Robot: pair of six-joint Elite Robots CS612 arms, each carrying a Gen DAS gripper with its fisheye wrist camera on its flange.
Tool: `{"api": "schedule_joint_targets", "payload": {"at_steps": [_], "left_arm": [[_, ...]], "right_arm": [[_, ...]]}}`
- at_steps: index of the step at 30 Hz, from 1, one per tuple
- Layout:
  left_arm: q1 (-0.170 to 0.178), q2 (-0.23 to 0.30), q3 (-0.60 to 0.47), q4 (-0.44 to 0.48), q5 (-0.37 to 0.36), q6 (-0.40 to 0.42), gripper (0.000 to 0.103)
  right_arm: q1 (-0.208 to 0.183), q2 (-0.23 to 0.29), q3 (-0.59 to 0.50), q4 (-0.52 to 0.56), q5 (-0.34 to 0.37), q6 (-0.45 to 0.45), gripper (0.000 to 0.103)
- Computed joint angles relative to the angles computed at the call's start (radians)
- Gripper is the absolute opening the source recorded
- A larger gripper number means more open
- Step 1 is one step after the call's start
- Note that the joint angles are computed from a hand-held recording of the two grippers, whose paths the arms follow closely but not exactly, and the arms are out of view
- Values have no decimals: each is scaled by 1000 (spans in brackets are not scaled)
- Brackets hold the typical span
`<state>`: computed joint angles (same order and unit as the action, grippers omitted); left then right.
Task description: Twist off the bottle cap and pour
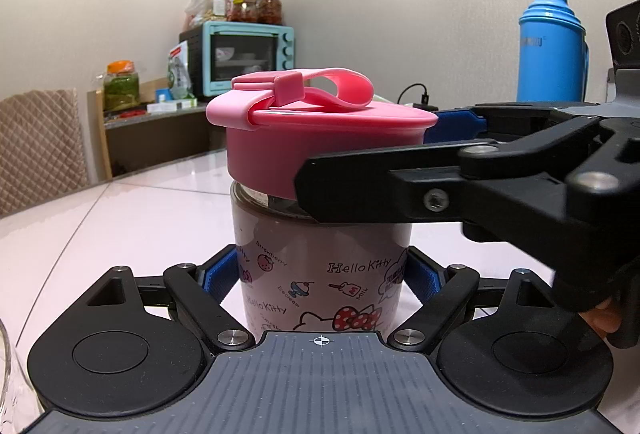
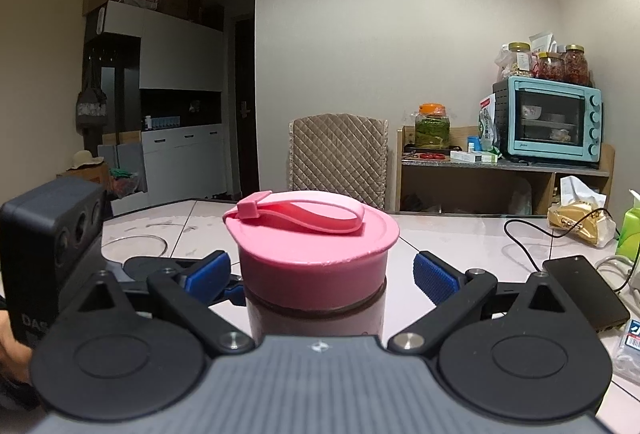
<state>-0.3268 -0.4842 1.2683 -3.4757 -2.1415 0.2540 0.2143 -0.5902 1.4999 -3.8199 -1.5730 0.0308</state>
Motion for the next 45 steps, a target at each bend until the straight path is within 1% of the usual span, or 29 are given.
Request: {"api": "schedule_joint_targets", "payload": {"at_steps": [4, 12, 18, 21, 24, 27, 28, 32, 35, 37, 42, 44, 45], "left_arm": [[0, 0, 0, 0, 0, 0, 89], [-1, 0, 0, 1, 1, 0, 89], [-1, -1, 1, 1, 1, 0, 89], [0, -1, 1, 1, 1, 0, 89], [0, -1, 1, 0, 1, 0, 89], [-1, -1, 1, 0, 1, 0, 89], [0, -1, 1, 0, 1, 0, 89], [0, -1, 1, 0, 1, 0, 89], [-1, -1, 2, 0, 1, -1, 89], [-1, -1, 2, 0, 1, -1, 89], [-1, -1, 3, -1, 1, -1, 89], [-1, -1, 3, -1, 1, -2, 89], [-1, -1, 3, -1, 1, -2, 89]], "right_arm": [[3, 1, -7, 14, -4, 8, 99], [5, 0, -21, 53, -2, -5, 99], [7, 2, -26, 59, -3, -4, 98], [8, 3, -29, 63, -5, -4, 93], [8, 3, -30, 72, -3, -1, 91], [9, 2, -31, 76, -4, -1, 86], [10, 3, -31, 73, -11, -1, 86], [8, 1, -29, 74, 1, -4, 85], [3, -1, -27, 81, 20, -16, 85], [-4, -3, -23, 81, 48, -28, 85], [-26, -5, -20, 85, 131, -72, 85], [-40, -8, -19, 94, 189, -96, 85], [-44, -9, -18, 96, 203, -102, 85]]}}
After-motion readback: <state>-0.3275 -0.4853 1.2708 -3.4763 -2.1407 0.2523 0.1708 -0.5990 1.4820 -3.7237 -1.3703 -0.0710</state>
